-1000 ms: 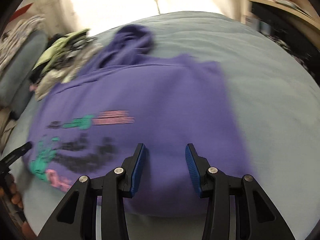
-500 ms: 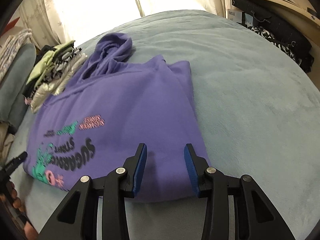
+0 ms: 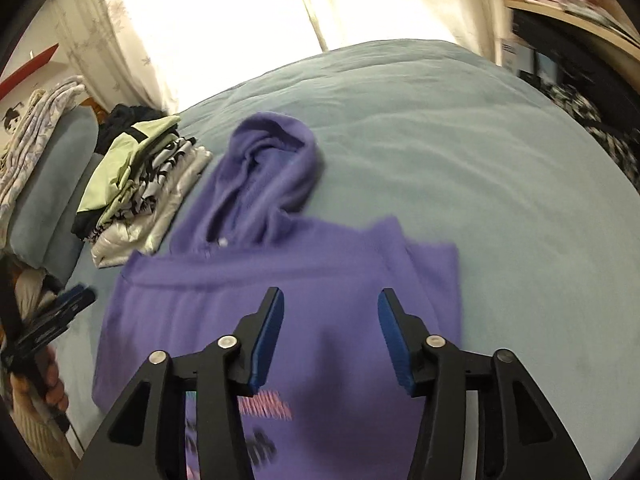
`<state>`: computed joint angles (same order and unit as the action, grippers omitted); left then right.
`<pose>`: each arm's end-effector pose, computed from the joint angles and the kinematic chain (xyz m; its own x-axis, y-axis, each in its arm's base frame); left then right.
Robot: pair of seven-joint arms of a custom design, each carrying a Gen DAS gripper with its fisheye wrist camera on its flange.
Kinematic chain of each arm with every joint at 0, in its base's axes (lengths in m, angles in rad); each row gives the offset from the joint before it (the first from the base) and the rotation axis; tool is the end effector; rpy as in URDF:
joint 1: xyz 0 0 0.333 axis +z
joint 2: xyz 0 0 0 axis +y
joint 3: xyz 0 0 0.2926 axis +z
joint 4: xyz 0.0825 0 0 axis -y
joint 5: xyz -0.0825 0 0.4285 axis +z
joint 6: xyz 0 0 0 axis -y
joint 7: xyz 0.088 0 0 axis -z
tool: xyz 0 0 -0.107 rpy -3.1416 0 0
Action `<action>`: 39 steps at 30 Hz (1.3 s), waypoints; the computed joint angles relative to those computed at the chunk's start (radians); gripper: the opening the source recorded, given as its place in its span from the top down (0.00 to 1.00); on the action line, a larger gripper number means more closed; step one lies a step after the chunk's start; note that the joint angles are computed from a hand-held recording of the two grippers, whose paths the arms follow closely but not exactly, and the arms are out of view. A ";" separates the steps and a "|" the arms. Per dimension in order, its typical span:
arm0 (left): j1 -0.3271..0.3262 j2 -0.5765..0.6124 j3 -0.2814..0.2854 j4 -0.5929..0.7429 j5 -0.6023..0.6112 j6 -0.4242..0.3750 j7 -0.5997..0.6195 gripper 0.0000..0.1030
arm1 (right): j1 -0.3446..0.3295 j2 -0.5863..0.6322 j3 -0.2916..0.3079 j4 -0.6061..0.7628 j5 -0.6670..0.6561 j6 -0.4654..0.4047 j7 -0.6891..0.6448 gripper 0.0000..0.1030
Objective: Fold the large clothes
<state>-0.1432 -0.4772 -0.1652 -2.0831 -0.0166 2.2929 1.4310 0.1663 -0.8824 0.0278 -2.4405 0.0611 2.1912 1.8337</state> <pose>0.4792 -0.1699 0.6675 -0.1800 -0.9832 0.0292 -0.7663 0.1215 -0.6309 0.3800 0.0796 0.6362 -0.0299 -0.9810 -0.1919 -0.8172 0.1345 -0.5604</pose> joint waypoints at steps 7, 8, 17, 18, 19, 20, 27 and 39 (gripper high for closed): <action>0.011 0.477 -0.034 0.460 0.135 -0.106 -0.017 0.45 | 0.014 0.437 -0.036 0.301 0.057 0.056 -0.048 0.43; 0.005 0.525 -0.032 0.509 0.155 -0.121 -0.031 0.45 | 0.014 0.512 -0.040 0.361 0.065 0.051 -0.059 0.43; -0.061 0.892 0.023 0.936 0.284 -0.261 -0.035 0.45 | -0.016 0.871 -0.033 0.656 0.073 0.066 -0.035 0.43; -0.069 0.921 0.027 0.972 0.289 -0.274 -0.022 0.45 | -0.020 0.907 -0.034 0.693 0.076 0.060 -0.037 0.43; -0.078 0.953 0.031 1.012 0.293 -0.288 -0.015 0.45 | -0.022 0.938 -0.033 0.723 0.068 0.056 -0.026 0.43; -0.083 0.971 0.033 1.033 0.290 -0.298 -0.010 0.45 | -0.024 0.969 -0.033 0.754 0.061 0.053 -0.023 0.43; -0.103 1.120 0.063 1.228 0.276 -0.353 -0.009 0.30 | -0.041 1.113 -0.029 0.891 0.059 0.061 -0.036 0.43; -0.085 1.035 0.047 1.090 0.241 -0.306 0.026 0.28 | -0.047 1.044 -0.025 0.746 0.093 0.162 -0.086 0.84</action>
<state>-0.2286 0.5579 -0.1184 -0.9929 0.2241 1.9865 1.4571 0.1188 0.1616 0.0023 -1.6940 0.1542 2.3536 1.7474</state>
